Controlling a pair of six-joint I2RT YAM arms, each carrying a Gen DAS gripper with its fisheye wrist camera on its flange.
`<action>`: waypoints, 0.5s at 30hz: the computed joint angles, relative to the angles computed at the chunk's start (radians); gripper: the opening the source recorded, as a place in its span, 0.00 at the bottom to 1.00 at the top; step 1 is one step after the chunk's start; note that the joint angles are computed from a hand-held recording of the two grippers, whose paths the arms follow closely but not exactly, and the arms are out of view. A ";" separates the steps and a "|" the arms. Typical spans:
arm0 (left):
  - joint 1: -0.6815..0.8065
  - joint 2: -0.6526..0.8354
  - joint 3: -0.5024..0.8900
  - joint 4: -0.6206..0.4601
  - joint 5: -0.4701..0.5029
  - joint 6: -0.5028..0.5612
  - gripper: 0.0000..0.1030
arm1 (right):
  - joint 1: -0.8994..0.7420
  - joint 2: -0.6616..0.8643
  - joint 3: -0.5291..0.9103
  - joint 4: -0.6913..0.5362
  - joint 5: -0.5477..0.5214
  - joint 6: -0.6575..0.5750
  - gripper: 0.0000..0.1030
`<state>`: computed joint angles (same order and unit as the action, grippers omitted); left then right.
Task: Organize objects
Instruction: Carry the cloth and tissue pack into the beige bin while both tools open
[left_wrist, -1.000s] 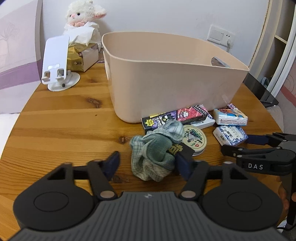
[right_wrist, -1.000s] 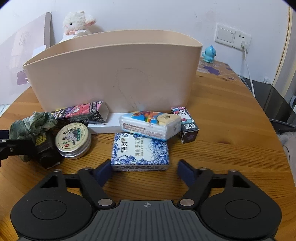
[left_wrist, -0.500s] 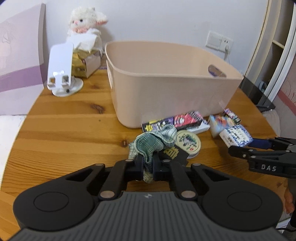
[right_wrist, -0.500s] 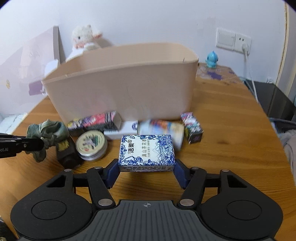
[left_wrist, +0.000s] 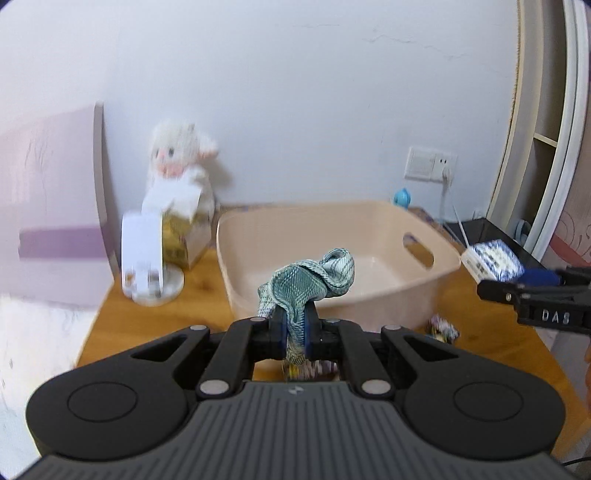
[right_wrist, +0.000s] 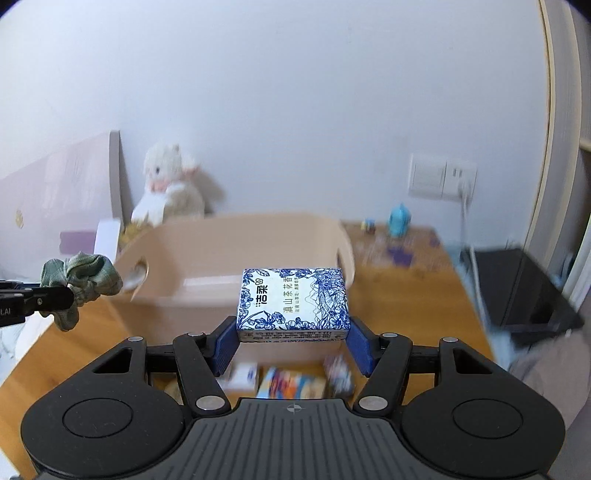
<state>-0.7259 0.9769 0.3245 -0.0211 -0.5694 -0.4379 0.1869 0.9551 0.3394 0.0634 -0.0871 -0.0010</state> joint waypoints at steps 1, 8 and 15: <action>0.013 0.031 0.019 0.023 0.007 0.027 0.09 | -0.001 0.017 0.022 0.007 0.004 -0.002 0.58; 0.143 0.327 0.163 0.208 0.067 0.124 0.09 | 0.008 0.263 0.202 0.093 0.030 -0.006 0.58; 0.227 0.641 0.330 0.244 0.133 0.088 0.09 | 0.035 0.571 0.369 0.145 0.085 -0.009 0.58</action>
<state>-0.4989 1.6176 0.6540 0.2232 -0.4369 -0.3499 0.2223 1.5265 0.7079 0.2088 -0.0024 -0.0105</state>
